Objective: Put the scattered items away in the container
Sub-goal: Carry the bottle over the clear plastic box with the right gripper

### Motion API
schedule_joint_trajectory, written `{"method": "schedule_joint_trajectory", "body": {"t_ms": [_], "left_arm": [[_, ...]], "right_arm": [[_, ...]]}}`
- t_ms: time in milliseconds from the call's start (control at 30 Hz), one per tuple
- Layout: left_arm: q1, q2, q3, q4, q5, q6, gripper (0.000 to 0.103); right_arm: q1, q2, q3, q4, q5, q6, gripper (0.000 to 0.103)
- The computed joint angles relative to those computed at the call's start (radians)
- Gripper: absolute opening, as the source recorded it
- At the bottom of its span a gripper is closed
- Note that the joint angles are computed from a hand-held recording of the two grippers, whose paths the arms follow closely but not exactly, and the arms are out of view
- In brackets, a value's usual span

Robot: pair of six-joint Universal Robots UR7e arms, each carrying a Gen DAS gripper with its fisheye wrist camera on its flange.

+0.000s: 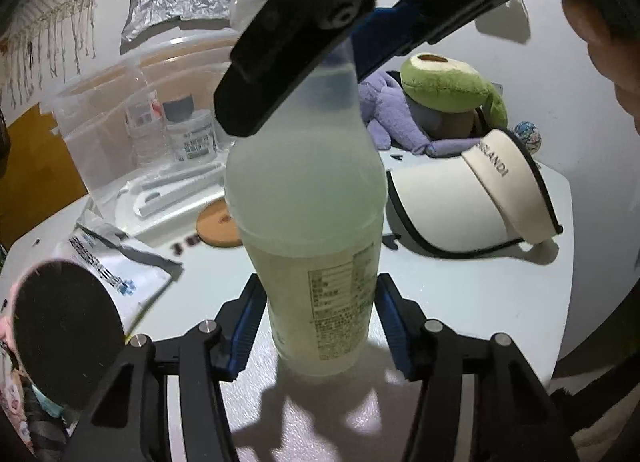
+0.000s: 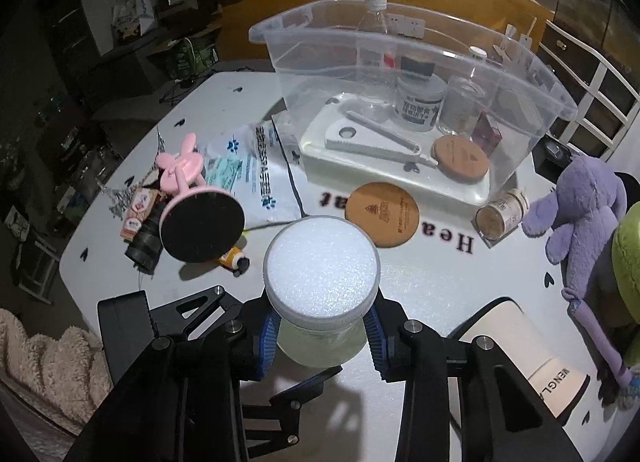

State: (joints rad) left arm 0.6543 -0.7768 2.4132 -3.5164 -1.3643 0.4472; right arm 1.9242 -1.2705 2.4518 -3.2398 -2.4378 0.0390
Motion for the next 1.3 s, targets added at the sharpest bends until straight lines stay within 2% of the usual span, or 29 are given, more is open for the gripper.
{"method": "schedule_joint_trajectory", "body": {"t_ms": [133, 267, 333, 433, 600, 700, 867, 1100, 1200, 1233, 1267, 1300], "left_arm": [[-0.028, -0.040, -0.024, -0.013, 0.012, 0.006, 0.055], [-0.067, -0.067, -0.101, -0.037, 0.049, 0.030, 0.055], [-0.078, -0.065, -0.157, -0.053, 0.066, 0.059, 0.055], [-0.079, -0.053, -0.247, -0.073, 0.077, 0.107, 0.054], [-0.047, -0.024, -0.424, -0.057, 0.060, 0.173, 0.054], [-0.013, -0.007, -0.523, 0.002, 0.044, 0.173, 0.054], [0.047, 0.042, -0.678, 0.132, 0.043, 0.165, 0.054], [0.107, 0.111, -0.799, 0.255, 0.079, 0.125, 0.054], [0.132, 0.131, -0.835, 0.299, 0.073, 0.094, 0.054], [0.135, 0.137, -0.842, 0.313, 0.082, 0.089, 0.057], [0.139, 0.142, -0.848, 0.326, 0.090, 0.084, 0.067], [0.144, 0.145, -0.851, 0.337, 0.095, 0.078, 0.072]], "right_arm": [[0.047, -0.075, -0.057, 0.118, -0.007, 0.022, 0.039], [0.122, -0.106, -0.148, 0.156, -0.059, -0.061, 0.039], [0.151, -0.099, -0.196, 0.132, -0.083, -0.137, 0.039], [0.185, -0.071, -0.288, 0.042, -0.094, -0.306, 0.039], [0.184, -0.001, -0.447, -0.077, -0.051, -0.536, 0.039], [0.161, 0.048, -0.541, -0.100, -0.010, -0.624, 0.039], [0.093, 0.096, -0.667, 0.002, 0.067, -0.641, 0.039], [-0.014, 0.140, -0.800, 0.224, 0.198, -0.572, 0.039], [-0.052, 0.158, -0.835, 0.278, 0.235, -0.562, 0.039], [-0.064, 0.165, -0.842, 0.285, 0.242, -0.564, 0.039], [-0.076, 0.172, -0.850, 0.293, 0.249, -0.566, 0.039], [-0.087, 0.179, -0.858, 0.300, 0.256, -0.568, 0.039]]}}
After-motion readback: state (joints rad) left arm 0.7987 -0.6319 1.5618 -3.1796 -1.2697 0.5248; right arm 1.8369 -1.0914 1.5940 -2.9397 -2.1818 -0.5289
